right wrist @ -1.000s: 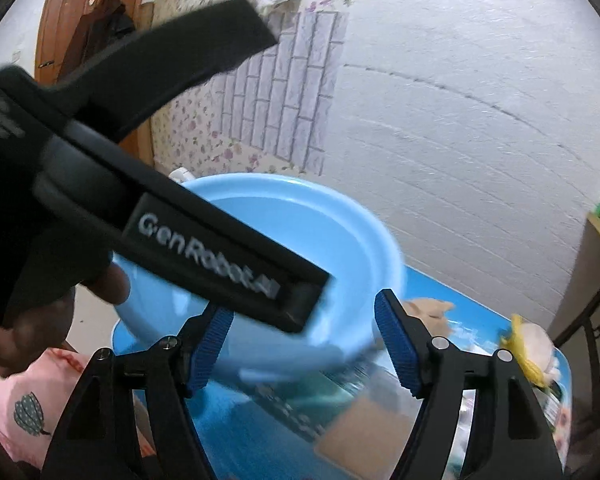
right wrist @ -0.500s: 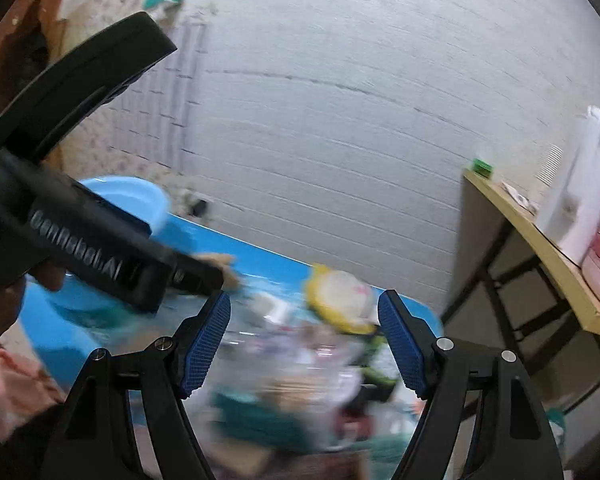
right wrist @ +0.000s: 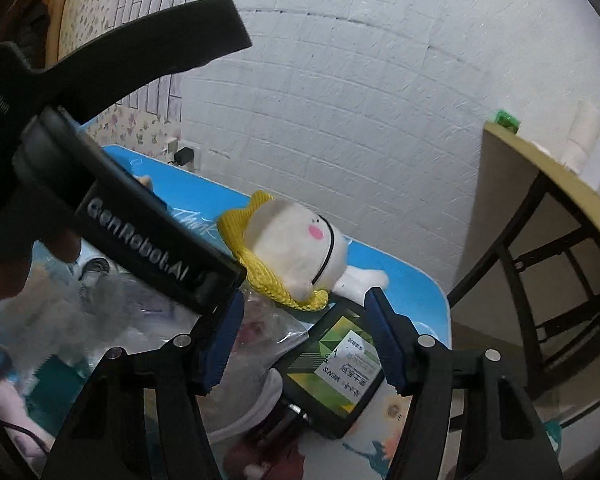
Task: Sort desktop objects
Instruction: 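Grasp the white plush bunny with the right tool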
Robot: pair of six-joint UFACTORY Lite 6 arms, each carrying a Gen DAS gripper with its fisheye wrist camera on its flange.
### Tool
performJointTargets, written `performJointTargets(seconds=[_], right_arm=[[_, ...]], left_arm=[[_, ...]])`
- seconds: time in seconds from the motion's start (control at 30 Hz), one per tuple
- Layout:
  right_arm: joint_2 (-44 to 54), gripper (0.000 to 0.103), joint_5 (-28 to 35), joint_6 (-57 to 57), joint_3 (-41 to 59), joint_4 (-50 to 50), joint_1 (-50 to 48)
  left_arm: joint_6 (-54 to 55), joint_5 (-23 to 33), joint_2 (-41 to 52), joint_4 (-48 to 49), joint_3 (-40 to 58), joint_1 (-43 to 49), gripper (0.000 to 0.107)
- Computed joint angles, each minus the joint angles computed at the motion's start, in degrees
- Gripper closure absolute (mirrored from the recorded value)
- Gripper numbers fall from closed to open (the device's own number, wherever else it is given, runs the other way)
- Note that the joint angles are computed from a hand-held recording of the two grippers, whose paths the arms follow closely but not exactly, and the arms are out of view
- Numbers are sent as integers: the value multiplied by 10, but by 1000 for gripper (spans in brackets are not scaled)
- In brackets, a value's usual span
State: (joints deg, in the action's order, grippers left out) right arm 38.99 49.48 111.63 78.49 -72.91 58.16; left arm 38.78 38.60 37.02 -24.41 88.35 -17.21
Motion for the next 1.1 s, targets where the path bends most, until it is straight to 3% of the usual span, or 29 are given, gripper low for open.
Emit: performJointTargets(seconds=[0.13, 0.23, 0.37, 0.47, 0.63, 0.73, 0.83, 0.93, 1.0, 1.1], right_arm=[[0, 45, -18, 17, -8, -24, -13], [-6, 45, -34, 18, -21, -35, -25], [-78, 45, -31, 9, -75, -33, -11], [-141, 45, -48, 16, -133, -36, -35], [-144, 45, -49, -20, -135, -24, -105], [-123, 45, -136, -14, -123, -35, -154], [-94, 45, -167, 2, -108, -62, -169], [-96, 45, -220, 60, -122, -99, -193], [-103, 45, -296, 164, -148, -183, -228], [-103, 37, -339, 264, -167, -272, -252]], left_arm=[[-36, -7, 37, 28, 41, -21, 10], [-30, 25, 55, 10, 73, -17, 10], [18, 33, 19, -17, 44, 1, 10], [10, 56, 38, -22, 87, 8, 10], [-45, 24, 71, 24, 133, -22, 10], [-81, -30, 61, 88, 114, -54, 8], [-121, -59, 58, 142, 115, -76, 8], [-118, -45, 81, 140, 143, -71, 8], [-105, -33, 92, 123, 154, -64, 9], [-109, -40, 94, 128, 150, -67, 9]])
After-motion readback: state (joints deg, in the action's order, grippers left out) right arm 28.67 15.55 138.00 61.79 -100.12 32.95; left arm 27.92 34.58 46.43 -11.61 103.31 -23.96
